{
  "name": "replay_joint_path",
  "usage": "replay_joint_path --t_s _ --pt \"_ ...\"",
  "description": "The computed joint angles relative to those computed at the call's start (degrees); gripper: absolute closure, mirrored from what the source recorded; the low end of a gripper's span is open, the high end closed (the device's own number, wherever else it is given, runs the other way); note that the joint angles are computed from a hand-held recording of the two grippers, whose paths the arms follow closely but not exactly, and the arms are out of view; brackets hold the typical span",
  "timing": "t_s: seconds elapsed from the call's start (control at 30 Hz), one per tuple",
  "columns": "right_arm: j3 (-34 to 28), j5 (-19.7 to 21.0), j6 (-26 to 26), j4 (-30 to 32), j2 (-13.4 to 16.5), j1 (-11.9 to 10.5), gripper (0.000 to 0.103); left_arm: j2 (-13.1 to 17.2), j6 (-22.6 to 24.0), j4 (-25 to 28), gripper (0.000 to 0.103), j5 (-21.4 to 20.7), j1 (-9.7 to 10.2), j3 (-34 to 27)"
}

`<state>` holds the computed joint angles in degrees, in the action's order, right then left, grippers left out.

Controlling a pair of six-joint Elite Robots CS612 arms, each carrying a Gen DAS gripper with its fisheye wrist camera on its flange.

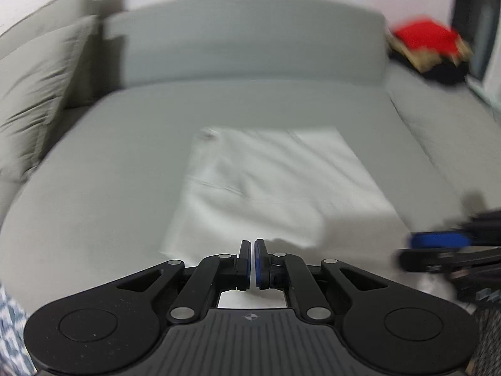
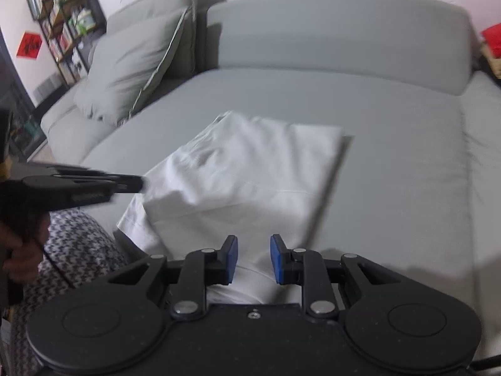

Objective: Fold clothes

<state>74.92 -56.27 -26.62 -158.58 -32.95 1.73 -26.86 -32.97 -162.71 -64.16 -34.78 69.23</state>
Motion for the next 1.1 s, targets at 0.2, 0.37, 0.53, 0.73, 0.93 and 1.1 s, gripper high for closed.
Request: replay_joint_path --t_s 0.2,0.37,0.53,0.73,0.93,1.1 --pt "2.8 -2.8 -5.7 5.6 -2.1 0.2 0.081 -1.6 2.4 9.8 0.098 -1.4 -0.44 0.3" --pt "2.8 5.1 -2.8 2.4 -2.2 -2.3 0.081 -2.6 1.4 -4.9 0.097 2.8 0.13 3.5" --pt "-6.9 7.5 19.0 -7.9 4.8 -1.7 0.094 2.2 1.5 -9.5 0.097 3.7 1.79 -4.7" --pt "-26.5 10.4 35.8 -2.8 16.9 0.5 0.097 11.3 1.8 0.2 0.098 -2.0 4.34 -20.9" --pt "-45.2 17.2 33.0 13.5 27.5 1.4 0.098 15.5 -6.0 4.1 0.095 1.1 5.84 -26.3" --pt "-60.2 8.0 56.6 4.3 37.3 0.7 0.103 14.2 -19.6 11.3 0.095 6.9 6.18 -24.3"
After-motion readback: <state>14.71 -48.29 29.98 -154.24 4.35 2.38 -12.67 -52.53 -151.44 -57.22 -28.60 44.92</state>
